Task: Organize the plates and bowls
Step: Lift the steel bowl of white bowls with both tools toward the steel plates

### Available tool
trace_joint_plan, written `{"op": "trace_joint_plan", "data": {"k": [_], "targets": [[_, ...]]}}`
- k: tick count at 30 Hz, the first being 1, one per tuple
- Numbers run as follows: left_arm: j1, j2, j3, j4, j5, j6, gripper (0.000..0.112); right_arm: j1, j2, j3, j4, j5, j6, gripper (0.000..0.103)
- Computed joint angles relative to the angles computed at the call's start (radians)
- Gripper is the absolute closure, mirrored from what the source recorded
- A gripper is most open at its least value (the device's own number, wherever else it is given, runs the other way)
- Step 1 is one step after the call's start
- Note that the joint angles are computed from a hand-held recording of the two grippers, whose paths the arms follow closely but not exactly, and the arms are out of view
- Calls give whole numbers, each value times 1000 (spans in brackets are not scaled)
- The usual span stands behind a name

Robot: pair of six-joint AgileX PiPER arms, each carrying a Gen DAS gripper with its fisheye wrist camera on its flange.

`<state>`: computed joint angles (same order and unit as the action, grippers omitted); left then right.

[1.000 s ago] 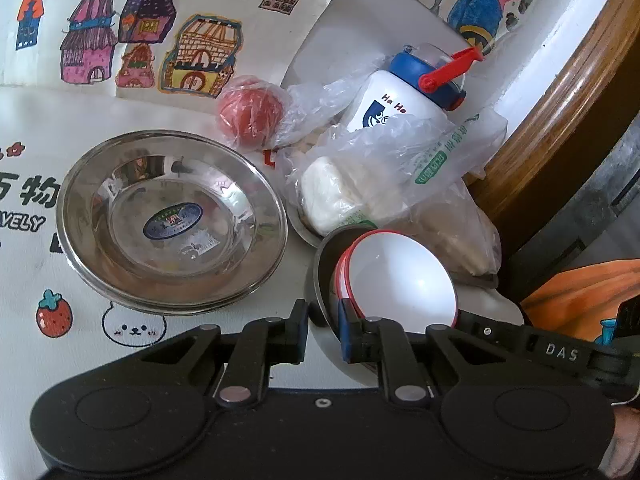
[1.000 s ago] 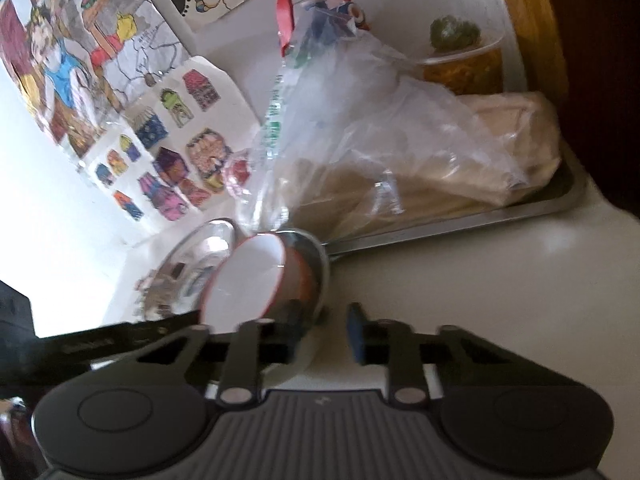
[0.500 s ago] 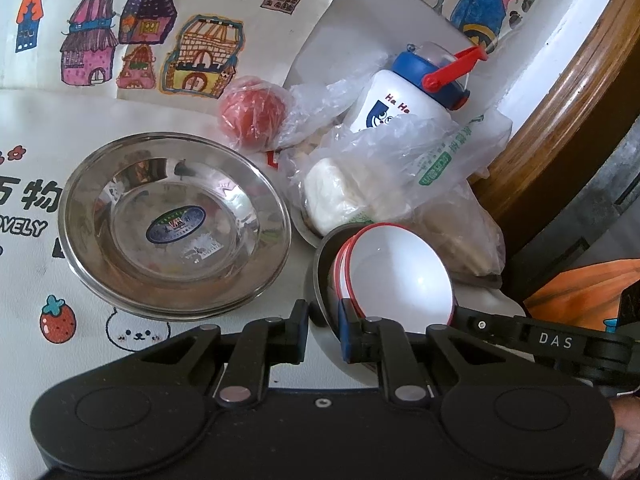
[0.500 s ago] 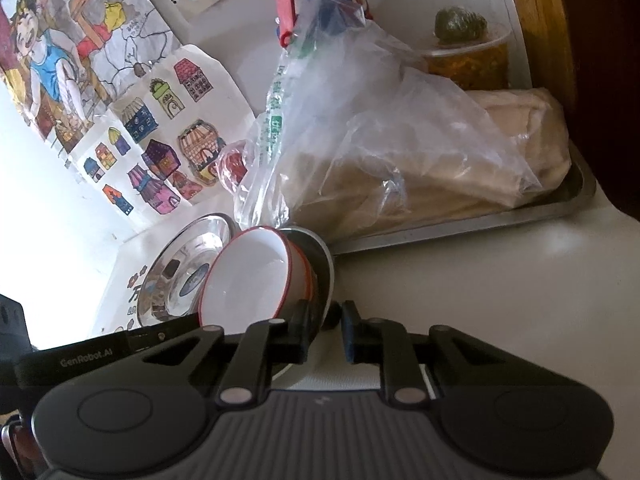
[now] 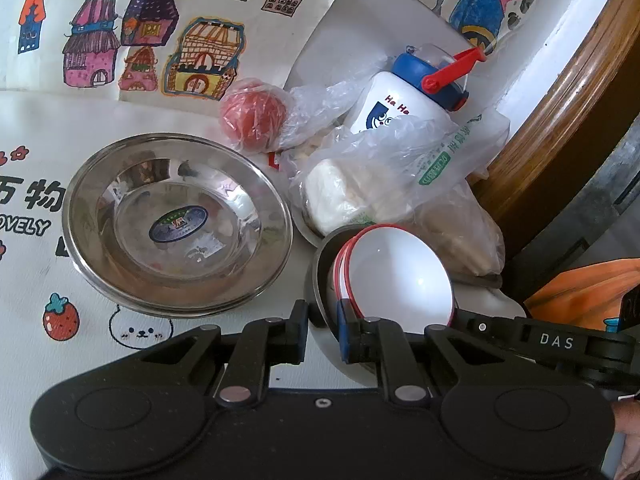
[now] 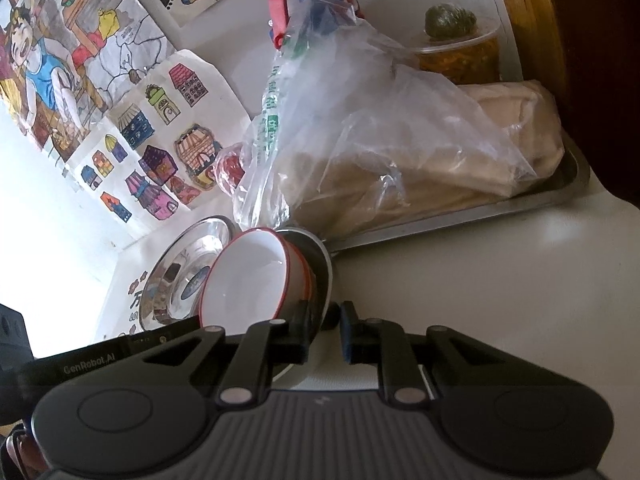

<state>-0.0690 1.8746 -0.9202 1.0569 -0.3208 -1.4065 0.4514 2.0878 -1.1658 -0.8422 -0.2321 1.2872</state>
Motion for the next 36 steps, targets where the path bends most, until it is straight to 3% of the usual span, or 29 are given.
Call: {"op": "trace_joint_plan", "data": {"k": [17,36], "targets": [[3,-48,65,-51,-11,68,97,33,-34,61,152,3,-138,86],[78,-133,183,-88,-79,145,97,112,-65,67,317,52,-289,86]]}}
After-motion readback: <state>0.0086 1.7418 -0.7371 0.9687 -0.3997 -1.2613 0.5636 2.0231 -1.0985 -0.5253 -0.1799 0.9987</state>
